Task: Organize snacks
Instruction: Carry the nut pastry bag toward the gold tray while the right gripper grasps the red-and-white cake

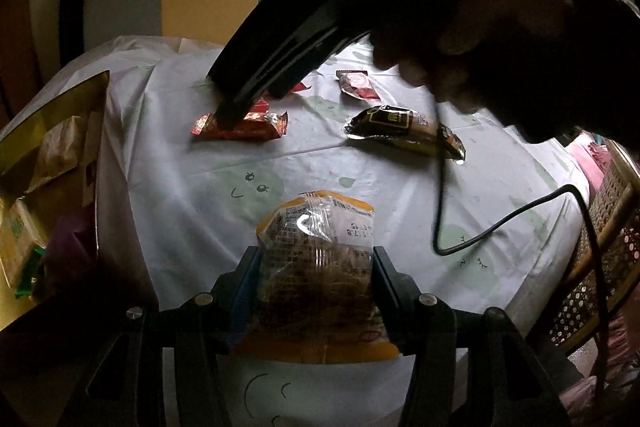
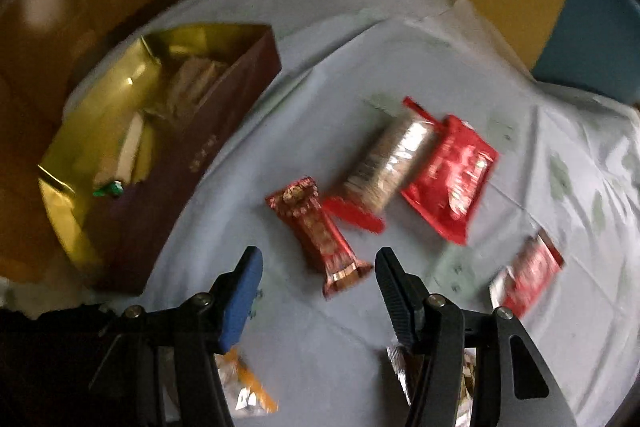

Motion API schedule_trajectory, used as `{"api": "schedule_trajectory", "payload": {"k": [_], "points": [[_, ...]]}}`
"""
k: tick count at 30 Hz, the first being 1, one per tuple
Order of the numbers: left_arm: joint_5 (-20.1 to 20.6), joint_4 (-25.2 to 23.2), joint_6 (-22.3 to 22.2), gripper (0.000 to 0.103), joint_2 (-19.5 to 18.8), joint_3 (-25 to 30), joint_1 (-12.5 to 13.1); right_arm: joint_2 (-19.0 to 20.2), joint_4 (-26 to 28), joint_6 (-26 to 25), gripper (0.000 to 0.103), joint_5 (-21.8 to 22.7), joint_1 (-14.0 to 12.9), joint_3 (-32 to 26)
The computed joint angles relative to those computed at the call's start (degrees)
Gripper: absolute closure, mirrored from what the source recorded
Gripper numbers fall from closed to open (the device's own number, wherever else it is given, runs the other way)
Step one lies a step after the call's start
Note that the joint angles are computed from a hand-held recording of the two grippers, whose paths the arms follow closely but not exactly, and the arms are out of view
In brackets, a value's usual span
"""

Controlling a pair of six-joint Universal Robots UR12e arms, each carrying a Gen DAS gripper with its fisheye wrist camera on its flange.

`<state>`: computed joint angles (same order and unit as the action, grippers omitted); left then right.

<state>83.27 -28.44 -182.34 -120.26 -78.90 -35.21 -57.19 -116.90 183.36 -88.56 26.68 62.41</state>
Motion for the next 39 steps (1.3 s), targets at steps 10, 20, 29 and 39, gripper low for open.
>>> {"api": "schedule_trajectory", "payload": {"k": [10, 20, 29, 39], "points": [[-0.5, 0.8, -0.3, 0.047, 0.1, -0.5, 0.2, 0.7, 2.9, -0.8, 0.078, -2.7, 1.0, -0.1], [0.8, -2.0, 0.1, 0.048, -0.1, 0.8, -0.2, -7.8, -2.5, 5.7, 0.078, 2.7, -0.6, 13.9], [-0.9, -2.4, -0.3, 0.051, 2.1, 0.5, 0.6, -9.6, -7.8, 7.4, 0.078, 4.7, -1.7, 17.7], [-0.1, 3.3, -13.9, 0.051, 5.1, -0.7, 5.0, -9.5, -7.7, 6.3, 0.078, 2.4, -0.8, 17.5]]}}
